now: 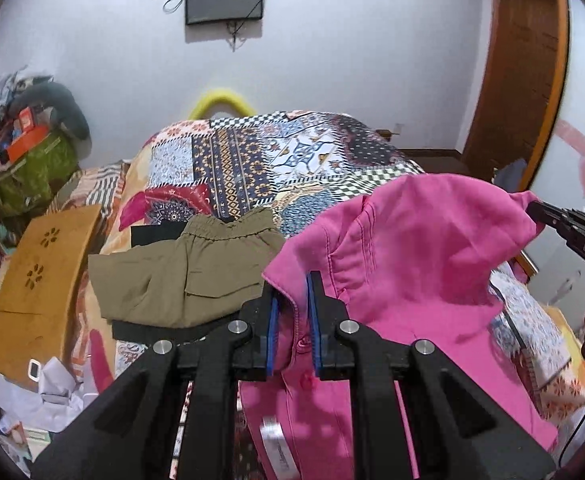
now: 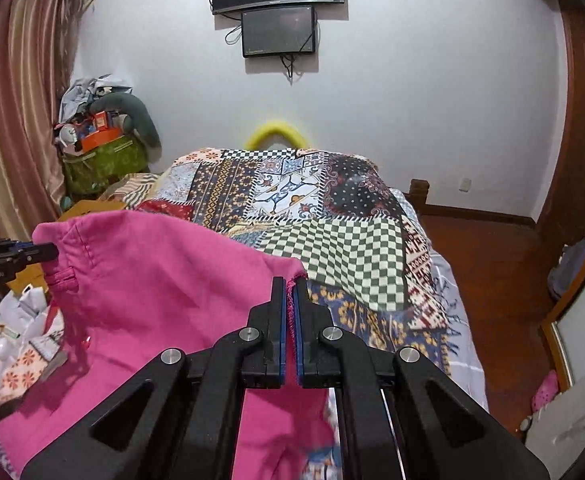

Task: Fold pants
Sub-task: 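Lift the pink pants with both grippers and fold them over toward the legs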

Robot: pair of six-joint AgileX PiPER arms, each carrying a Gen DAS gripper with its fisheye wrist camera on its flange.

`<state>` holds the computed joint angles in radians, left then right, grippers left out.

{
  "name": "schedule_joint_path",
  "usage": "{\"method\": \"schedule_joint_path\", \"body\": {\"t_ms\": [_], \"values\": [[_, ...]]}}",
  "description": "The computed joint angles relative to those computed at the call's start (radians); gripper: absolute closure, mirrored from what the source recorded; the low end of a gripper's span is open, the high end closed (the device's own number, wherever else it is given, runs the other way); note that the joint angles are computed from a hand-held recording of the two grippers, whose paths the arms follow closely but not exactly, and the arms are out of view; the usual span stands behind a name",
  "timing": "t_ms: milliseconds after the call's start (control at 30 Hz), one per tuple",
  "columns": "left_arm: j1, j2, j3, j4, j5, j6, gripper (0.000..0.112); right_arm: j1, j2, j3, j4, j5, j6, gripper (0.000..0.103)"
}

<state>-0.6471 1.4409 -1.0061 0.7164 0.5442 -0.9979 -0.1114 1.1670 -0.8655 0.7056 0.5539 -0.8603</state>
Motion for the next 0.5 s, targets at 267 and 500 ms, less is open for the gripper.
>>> {"method": "schedule_joint_path", "body": {"t_ms": [267, 500], "values": [[-0.134, -0.13, 0.108, 0.054, 0.108, -0.078, 0.098, -0.14, -0.157, 0.088, 0.031, 0.157, -0.056, 0.101], [-0.214, -0.208, 0.197, 0.024, 0.148, -0.107, 0.097, -0.243, -0.231, 0.154, 0.059, 0.276, -0.12, 0.1]]}}
